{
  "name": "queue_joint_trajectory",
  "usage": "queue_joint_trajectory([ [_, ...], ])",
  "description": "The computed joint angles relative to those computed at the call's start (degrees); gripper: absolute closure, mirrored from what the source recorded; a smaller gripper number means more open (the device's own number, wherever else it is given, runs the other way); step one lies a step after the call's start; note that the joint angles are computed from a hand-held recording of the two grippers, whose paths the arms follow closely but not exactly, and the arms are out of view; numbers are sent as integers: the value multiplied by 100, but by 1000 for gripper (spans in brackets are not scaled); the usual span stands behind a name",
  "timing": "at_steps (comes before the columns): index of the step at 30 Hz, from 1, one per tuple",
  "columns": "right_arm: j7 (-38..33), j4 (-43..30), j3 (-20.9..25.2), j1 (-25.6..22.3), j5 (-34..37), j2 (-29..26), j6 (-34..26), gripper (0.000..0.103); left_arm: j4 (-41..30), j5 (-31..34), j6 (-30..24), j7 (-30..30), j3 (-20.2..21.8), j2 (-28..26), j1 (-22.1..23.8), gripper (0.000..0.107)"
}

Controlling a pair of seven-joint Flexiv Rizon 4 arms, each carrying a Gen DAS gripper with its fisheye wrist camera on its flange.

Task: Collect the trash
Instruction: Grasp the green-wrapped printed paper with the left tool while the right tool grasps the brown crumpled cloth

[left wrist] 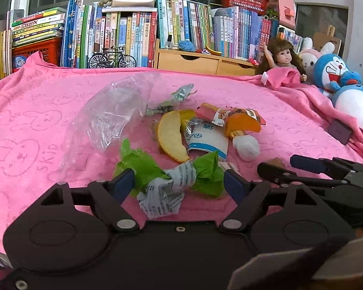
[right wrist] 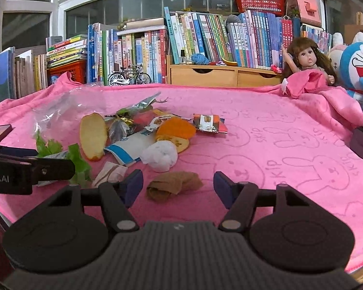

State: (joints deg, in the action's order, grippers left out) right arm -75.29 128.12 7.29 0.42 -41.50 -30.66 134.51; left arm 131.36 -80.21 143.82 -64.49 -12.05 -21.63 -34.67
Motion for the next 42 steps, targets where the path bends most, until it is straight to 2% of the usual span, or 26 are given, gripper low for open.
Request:
queue_joint_trajectory([
  [3, -59, -9, -13, 63, 91, -46, -22, 29, -32, 50, 48, -182, 19, -93, 28, 26],
  [8, -534, 75, -80, 319, 555, -82, 75, 29, 107, 425, 36, -951, 114, -197, 126, 24],
  [16, -909, 104, -52, 482, 991, -156, 247, 29, 61, 412, 162, -1092, 132, -245, 113, 26],
  [17, -958, 112, -54, 511, 1057, -172, 292, 29, 70, 431, 173, -1148, 135, -238, 118, 28],
  [20, -1005, 130, -44, 536, 1147, -201, 374, 31, 66, 397, 272, -1238, 143, -246, 113, 42],
  [22, -948, 140, -19, 486, 1073, -195, 380, 37, 43, 327, 271, -1143, 128, -245, 119, 50],
  [24, -926, 159, -14, 492, 1101, -187, 410, 42, 11, 275, 269, -1041, 110, -253, 116, 53],
  [26, -921, 173, -17, 516, 1188, -182, 464, 55, -60, 133, 373, -820, 76, -293, 63, 55],
  [29, -584, 153, 51, 338, 990, -172, 445, 62, -102, 109, 494, -650, 33, -300, 19, 55],
  [33, -316, 138, 35, 245, 821, -145, 412, 67, -94, 196, 566, -627, 19, -240, -8, 55],
  [42, -457, 224, -46, 328, 897, -74, 583, 71, -113, -48, 790, -360, -50, -99, -94, 55],
])
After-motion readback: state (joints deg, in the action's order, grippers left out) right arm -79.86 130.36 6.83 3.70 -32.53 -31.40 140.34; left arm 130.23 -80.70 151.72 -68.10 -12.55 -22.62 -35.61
